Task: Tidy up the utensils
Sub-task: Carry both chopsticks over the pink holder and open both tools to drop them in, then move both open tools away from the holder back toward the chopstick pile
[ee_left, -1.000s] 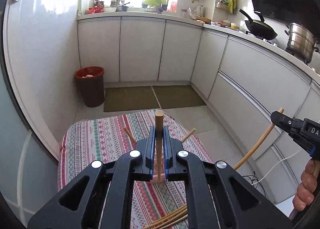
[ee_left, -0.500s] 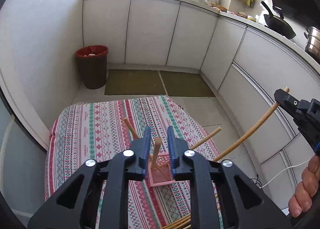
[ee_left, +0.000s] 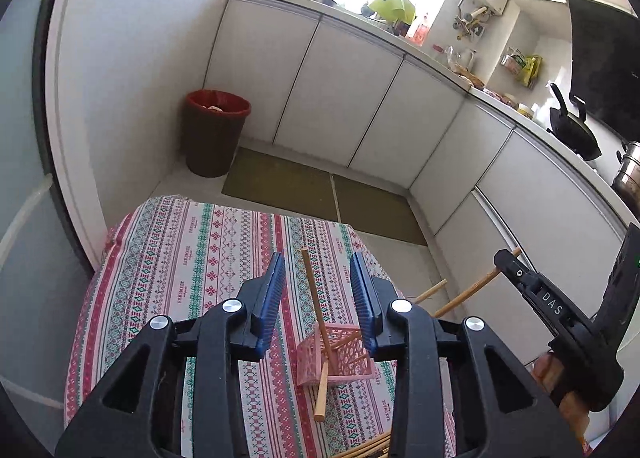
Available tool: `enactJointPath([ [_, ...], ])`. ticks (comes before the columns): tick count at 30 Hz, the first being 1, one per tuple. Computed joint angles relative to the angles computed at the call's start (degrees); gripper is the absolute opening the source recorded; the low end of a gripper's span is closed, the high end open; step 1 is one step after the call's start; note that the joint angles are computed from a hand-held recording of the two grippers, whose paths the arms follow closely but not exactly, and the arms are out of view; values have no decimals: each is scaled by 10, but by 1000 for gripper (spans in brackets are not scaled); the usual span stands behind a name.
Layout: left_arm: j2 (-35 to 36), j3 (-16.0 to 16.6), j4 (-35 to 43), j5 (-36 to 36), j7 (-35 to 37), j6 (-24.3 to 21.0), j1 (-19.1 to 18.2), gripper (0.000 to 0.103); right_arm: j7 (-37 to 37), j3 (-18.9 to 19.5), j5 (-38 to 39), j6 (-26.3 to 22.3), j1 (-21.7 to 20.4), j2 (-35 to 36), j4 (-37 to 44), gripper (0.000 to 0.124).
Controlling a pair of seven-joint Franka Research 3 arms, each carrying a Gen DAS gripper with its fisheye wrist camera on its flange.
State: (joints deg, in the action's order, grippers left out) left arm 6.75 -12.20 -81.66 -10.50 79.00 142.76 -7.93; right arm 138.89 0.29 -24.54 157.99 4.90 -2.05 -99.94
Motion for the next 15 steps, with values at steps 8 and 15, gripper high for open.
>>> enactJointPath([
  [8,-14,2,-24,26,2,21,-4,45,-3,2,-10,-13,7,-3,-5,24],
  [15,-39,2,-59,82,-16,48,-19,53,30,25,-91,-56,-3,-49,-38,34],
])
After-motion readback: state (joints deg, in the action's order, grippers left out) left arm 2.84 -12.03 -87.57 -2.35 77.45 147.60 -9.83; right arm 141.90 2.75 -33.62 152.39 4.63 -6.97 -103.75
